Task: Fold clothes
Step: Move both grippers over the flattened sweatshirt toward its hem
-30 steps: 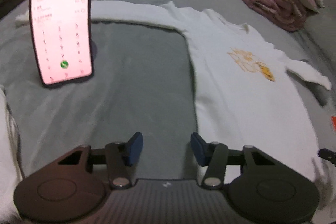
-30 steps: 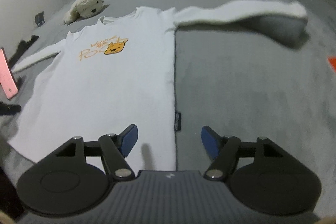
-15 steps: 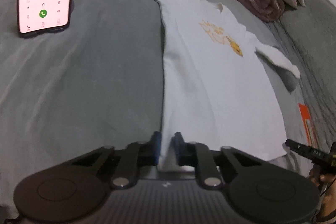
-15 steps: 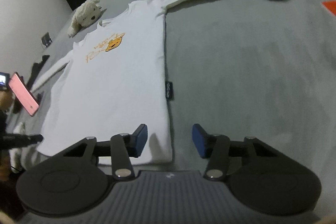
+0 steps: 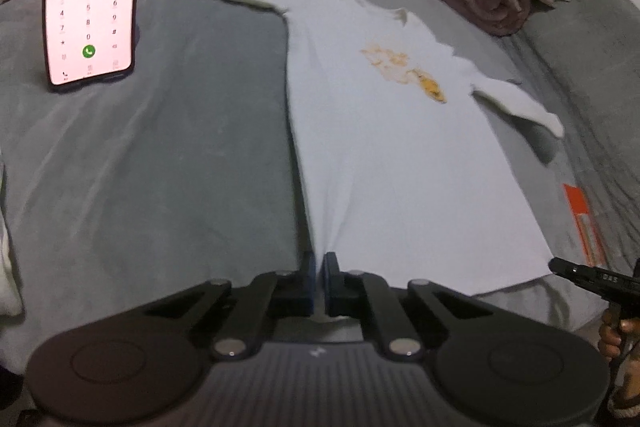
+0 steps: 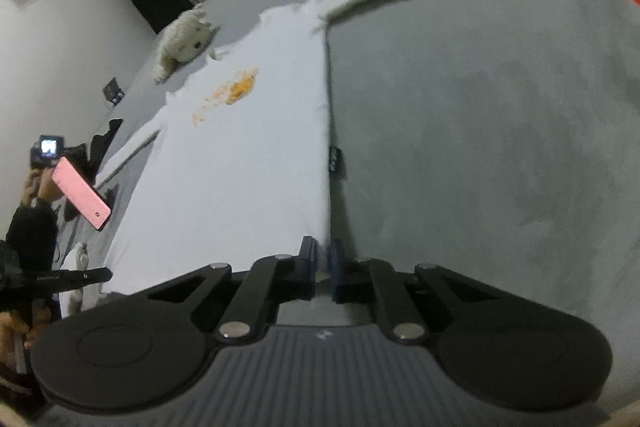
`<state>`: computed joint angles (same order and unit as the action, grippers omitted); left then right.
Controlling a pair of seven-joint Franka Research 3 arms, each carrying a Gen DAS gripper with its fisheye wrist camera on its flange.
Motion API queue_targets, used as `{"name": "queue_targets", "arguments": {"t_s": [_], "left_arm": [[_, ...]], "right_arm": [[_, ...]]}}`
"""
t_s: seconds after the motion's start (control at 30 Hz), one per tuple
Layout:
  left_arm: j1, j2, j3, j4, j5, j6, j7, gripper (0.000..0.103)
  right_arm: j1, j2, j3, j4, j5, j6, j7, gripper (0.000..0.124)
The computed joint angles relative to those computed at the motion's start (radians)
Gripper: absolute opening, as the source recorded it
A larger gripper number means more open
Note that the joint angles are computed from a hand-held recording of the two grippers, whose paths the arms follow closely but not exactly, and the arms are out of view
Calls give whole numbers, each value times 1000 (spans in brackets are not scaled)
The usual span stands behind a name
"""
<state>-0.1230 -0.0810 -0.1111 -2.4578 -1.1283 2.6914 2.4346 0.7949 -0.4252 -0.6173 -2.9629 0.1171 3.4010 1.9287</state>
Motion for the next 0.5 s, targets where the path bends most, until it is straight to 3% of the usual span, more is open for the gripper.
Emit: {"name": "queue_targets", "arguments": {"t_s": [0.1,0.23,0.37,0.43,0.5], "left_arm": [[5,10,-2,0,63,-6,-30,4],[-6,47,-30,1,191,62,-78,4],[-20,43,-38,-7,160,112,0,7],[-27,40,-40,-10,146,132,30,16],[-30,40,-37,-6,133,136,52,43]], "right_arm": [[-49,0,59,6,9,-31,-23,7],[-104,78,144,54,61,-126,-57,7],[-172,111,239,69,105,-128,-90,15],[-180,117,258,64,128,-99,-111,24],[-223,131,317,62,147,-63,-118,45]]}}
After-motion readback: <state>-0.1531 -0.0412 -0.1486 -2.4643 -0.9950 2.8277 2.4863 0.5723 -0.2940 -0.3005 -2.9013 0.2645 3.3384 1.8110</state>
